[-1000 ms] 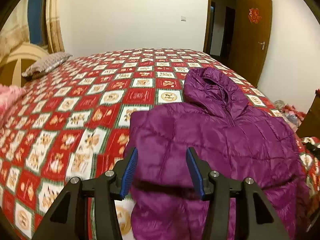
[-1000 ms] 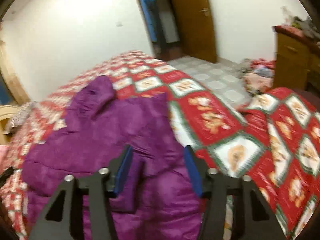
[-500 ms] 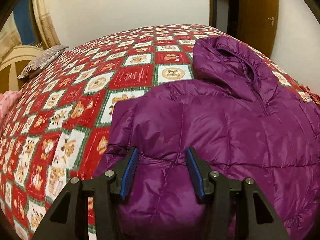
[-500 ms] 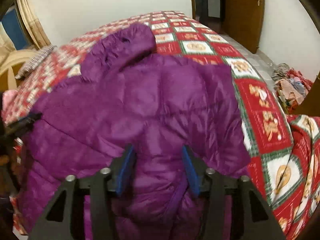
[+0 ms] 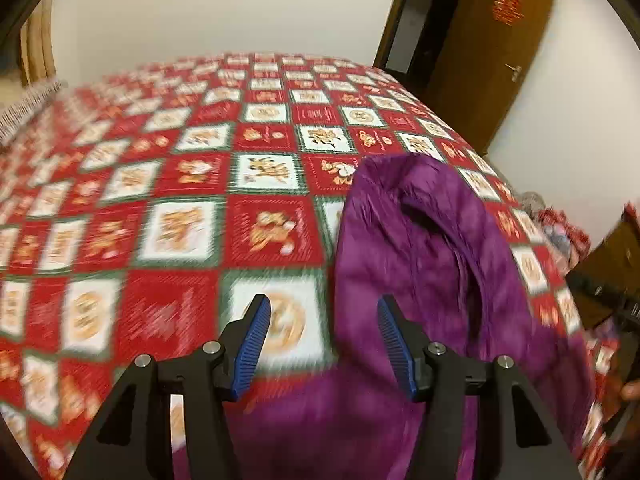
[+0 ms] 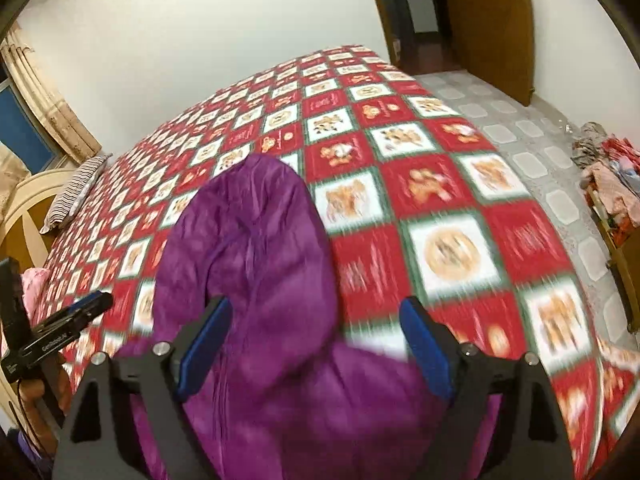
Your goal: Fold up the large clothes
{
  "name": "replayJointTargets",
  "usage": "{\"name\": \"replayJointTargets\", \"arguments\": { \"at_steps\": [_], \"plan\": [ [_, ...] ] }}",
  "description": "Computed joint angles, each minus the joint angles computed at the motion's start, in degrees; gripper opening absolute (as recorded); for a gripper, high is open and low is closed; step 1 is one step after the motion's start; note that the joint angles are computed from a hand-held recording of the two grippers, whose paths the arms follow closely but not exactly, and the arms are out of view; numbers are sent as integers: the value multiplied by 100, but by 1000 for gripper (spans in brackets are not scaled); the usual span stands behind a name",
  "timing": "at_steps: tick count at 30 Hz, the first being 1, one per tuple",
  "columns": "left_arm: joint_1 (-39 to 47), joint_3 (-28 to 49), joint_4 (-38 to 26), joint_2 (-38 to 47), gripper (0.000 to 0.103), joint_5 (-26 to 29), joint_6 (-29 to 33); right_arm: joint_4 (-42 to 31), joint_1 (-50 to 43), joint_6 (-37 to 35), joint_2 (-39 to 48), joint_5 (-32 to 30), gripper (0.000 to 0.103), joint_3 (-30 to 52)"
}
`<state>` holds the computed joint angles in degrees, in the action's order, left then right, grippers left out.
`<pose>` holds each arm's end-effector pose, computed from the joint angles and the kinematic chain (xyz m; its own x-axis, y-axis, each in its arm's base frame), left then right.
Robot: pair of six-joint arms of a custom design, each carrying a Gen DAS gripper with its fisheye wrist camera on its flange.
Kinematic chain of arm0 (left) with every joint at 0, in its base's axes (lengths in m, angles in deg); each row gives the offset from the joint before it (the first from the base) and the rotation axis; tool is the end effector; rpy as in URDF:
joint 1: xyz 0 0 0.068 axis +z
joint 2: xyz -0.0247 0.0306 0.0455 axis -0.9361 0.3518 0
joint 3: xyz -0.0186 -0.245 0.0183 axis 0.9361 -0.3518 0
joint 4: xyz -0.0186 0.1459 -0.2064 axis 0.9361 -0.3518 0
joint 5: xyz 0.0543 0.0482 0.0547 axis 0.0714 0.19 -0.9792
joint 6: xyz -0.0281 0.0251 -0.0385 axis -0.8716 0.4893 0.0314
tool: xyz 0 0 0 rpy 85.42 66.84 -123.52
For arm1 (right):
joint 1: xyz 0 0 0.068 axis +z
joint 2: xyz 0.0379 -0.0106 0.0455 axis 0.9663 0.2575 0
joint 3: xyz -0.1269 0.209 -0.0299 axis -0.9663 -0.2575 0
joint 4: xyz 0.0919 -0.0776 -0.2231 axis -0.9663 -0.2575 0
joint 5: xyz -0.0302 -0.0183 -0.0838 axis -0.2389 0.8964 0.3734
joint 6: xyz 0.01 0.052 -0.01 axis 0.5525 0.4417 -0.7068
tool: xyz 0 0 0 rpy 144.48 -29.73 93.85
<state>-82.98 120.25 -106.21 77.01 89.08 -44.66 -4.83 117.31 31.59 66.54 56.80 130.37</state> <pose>0.2800 -0.0727 0.2010 -0.8017 0.0168 -0.5975 0.1805 0.9598 -0.2151 0.1608 0.1324 0.2207 -0.7849 0.1912 -0.5894 0.0407 0.9651 0.2588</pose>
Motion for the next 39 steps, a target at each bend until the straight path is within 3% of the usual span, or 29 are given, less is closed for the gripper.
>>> {"name": "replayJointTargets", "arguments": {
  "at_steps": [6, 11, 12, 13, 14, 15, 16, 17, 21, 28, 32, 36, 38, 39],
  "plan": [
    [-44, 1514, 382, 2094, 56, 638, -442, 1016, -778, -724, 1698, -466, 86, 642],
    [-227, 2419, 361, 3227, 56, 956, -615, 1244, -984, -1152, 3059, -930, 53, 1360],
    [-266, 2413, 512, 3323, 56, 948, -685, 1244, -934, -1202, 3264, -869, 38, 1444],
    [-282, 2214, 854, 3247, 56, 941, -753, 1308, -915, -1270, 3313, -858, 15, 1426],
    [-281, 1964, 1215, 3124, 51, 1011, -802, 1426, -860, -1310, 3232, -841, 11, 1305],
    [-264, 1764, 1466, 3011, 27, 1178, -824, 1546, -788, -1330, 3066, -778, 10, 1145],
    [-253, 1731, 1477, 2974, 11, 1277, -820, 1577, -735, -1325, 2935, -750, 9, 1052],
    [-248, 1596, 1523, 2829, 11, 1393, -827, 1637, -647, -1328, 2614, -736, 8, 854],
    [-278, 649, 1989, 1729, 8, 1399, -722, 1298, -174, -1305, 1342, -498, 8, 473],
    [-339, -804, 1446, -1119, 8, 1438, -552, -521, 1824, -601, -175, 1039, 8, 807],
    [-560, -1925, 833, -3286, 8, 1343, -602, -1965, 3776, 960, -445, 2439, 8, 959],
    [-1436, -2911, 376, -4846, 9, 116, -407, -3015, 5280, 3010, 211, 3348, 13, 779],
    [-2133, -3256, 114, -5228, 11, -804, -374, -3396, 5652, 4051, 823, 3493, 39, 680],
    [-2475, -3396, -16, -5314, 13, -1219, -430, -3730, 5872, 4768, 1272, 3526, 74, 726]
  ]
}}
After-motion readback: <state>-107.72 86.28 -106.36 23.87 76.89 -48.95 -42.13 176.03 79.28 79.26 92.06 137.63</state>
